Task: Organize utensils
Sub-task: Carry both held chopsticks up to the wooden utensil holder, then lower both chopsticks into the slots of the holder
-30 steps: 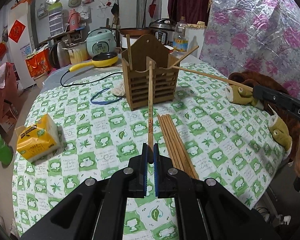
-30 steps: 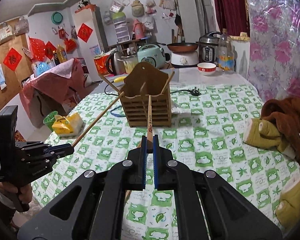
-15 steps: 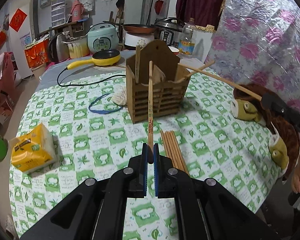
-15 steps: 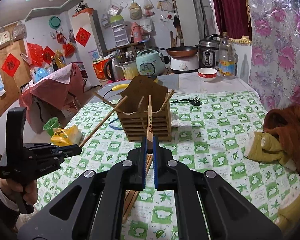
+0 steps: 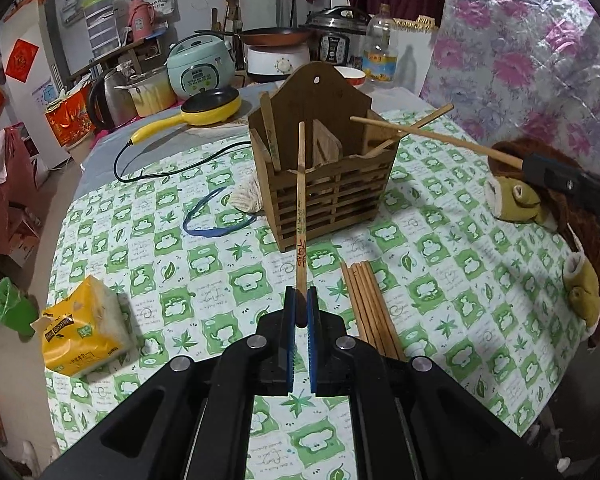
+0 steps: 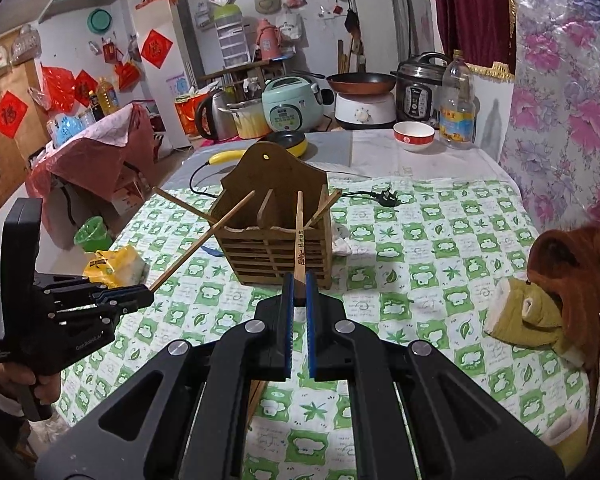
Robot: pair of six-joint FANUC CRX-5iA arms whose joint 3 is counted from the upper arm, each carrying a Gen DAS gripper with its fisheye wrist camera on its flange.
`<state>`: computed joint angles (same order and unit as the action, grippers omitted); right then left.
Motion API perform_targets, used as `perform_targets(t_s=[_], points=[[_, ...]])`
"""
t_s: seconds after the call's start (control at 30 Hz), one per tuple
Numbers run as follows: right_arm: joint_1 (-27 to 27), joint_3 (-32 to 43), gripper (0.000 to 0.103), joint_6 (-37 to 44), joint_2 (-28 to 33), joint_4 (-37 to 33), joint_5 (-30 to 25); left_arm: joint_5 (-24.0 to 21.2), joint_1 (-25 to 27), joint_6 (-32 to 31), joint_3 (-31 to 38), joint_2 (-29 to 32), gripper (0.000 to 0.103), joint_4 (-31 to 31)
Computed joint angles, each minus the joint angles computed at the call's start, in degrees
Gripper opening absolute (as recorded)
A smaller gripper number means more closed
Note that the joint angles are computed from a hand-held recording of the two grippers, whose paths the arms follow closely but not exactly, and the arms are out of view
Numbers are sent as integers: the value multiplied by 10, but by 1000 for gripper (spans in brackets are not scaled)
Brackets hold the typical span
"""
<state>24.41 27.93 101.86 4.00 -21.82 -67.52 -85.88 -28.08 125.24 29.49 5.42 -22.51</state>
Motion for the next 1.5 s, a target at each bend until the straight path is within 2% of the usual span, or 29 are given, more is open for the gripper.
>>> perform_targets(t_s=[0.23, 0.33, 0.53, 0.87, 1.33, 1.4, 1.5], points=[[4, 26, 7, -9, 19, 6, -22, -19, 19, -28, 17, 14, 6, 30], [5, 40, 7, -20, 30, 12, -36, -31, 20, -36, 34, 22, 6, 24], [2, 53, 7, -22, 36, 4, -41, -29, 26, -43, 58, 28, 6, 18], [11, 96, 7, -37, 57, 0, -21, -26, 35, -47, 117, 52, 6, 8], [21, 118, 7, -44, 75, 16, -12, -23, 48, -48, 130, 60, 6, 14], [26, 112, 7, -44, 75, 23, -5, -11, 53, -41, 130, 61, 6, 21], [29, 100, 14, -45, 72, 20, 15, 8, 50, -30, 131, 59, 8, 8]])
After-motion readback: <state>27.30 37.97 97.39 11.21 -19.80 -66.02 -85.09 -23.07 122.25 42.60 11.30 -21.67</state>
